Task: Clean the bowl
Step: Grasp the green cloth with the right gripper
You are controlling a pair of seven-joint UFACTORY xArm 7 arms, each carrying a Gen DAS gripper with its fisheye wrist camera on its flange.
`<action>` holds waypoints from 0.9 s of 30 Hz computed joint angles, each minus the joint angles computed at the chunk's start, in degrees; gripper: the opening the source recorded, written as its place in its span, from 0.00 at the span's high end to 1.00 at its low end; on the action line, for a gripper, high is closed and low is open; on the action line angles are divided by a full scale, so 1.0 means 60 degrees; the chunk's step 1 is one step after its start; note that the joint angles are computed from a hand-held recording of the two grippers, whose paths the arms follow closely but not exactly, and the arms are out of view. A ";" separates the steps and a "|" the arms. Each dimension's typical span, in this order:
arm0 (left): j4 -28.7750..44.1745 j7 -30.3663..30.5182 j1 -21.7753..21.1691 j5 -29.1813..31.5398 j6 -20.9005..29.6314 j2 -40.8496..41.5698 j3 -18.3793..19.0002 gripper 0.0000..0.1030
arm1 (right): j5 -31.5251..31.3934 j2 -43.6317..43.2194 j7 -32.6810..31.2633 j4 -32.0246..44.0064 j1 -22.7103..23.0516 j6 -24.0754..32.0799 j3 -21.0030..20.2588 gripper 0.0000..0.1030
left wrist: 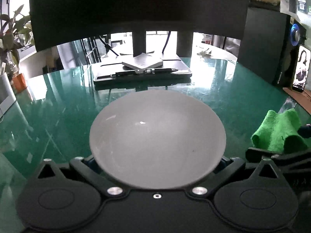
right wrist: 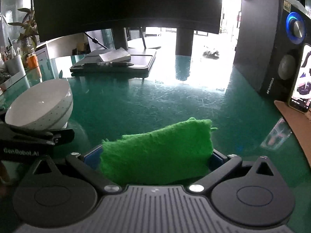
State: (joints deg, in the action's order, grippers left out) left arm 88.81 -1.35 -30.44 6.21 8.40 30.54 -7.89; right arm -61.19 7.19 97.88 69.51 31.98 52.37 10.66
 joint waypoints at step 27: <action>0.0248 -0.4449 -0.2952 0.1890 0.0607 0.0032 0.3502 0.00 | -0.0536 -0.0529 -0.0345 -0.0803 -0.0423 -0.2156 0.0239 0.00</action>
State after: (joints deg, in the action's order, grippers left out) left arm 90.29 -28.05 -48.16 17.56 12.05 30.73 13.12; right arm -64.41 4.02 95.81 64.69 29.44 39.43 12.10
